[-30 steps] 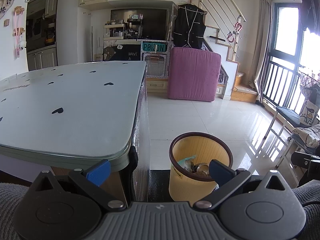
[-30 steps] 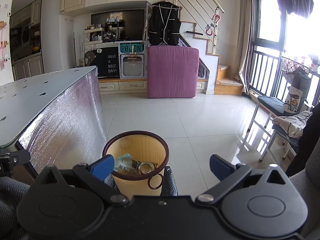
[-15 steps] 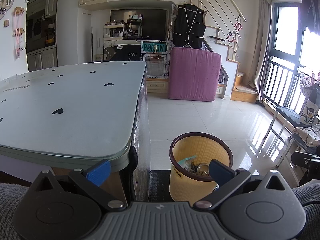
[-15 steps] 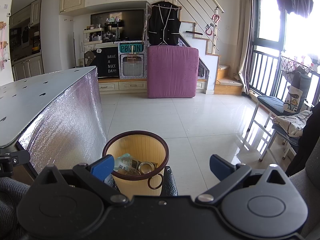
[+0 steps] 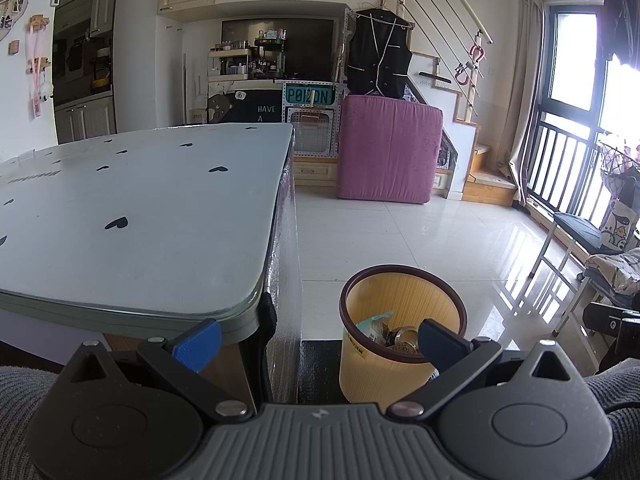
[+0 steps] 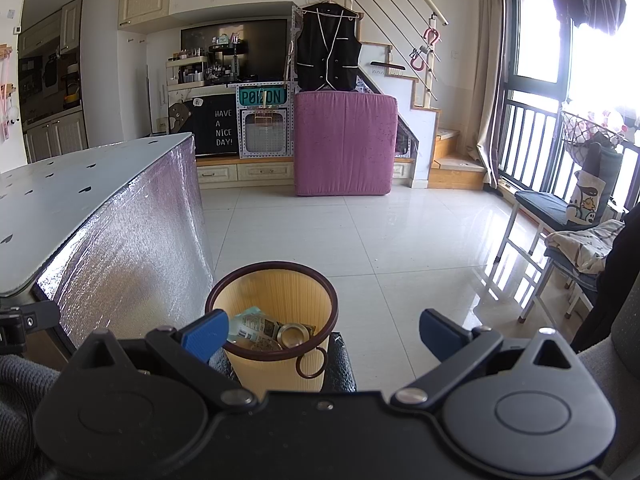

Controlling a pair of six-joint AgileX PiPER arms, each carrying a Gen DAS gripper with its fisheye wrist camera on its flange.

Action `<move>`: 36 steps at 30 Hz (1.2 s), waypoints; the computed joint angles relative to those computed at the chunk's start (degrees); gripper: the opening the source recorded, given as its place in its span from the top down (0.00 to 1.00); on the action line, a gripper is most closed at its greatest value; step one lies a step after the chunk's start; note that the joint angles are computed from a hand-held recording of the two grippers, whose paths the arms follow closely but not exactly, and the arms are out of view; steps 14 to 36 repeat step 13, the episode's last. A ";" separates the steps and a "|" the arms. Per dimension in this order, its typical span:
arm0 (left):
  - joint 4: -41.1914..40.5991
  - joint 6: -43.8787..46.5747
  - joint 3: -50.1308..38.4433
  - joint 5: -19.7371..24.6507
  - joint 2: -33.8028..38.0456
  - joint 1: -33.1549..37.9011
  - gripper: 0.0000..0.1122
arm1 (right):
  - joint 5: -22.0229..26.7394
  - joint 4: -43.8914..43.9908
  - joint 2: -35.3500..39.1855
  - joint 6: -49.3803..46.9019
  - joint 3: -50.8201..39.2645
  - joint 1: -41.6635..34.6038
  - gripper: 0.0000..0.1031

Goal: Collect trash

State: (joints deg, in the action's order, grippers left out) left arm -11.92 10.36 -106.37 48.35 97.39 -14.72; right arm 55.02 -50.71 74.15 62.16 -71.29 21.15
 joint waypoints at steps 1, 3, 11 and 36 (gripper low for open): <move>0.00 0.04 0.03 -0.03 -0.02 -0.02 0.08 | 0.00 0.00 0.00 0.00 0.00 0.00 0.00; 0.38 -0.22 -0.22 0.09 0.01 -0.15 0.08 | -0.02 0.02 -0.02 -0.02 0.01 -0.02 0.00; 1.15 -1.44 -0.63 0.32 0.03 -0.40 0.08 | -0.04 0.04 -0.05 -0.05 0.03 -0.05 0.00; 1.23 -1.54 -0.59 0.31 0.00 -0.47 0.08 | -0.04 0.03 -0.03 -0.02 0.02 -0.04 0.00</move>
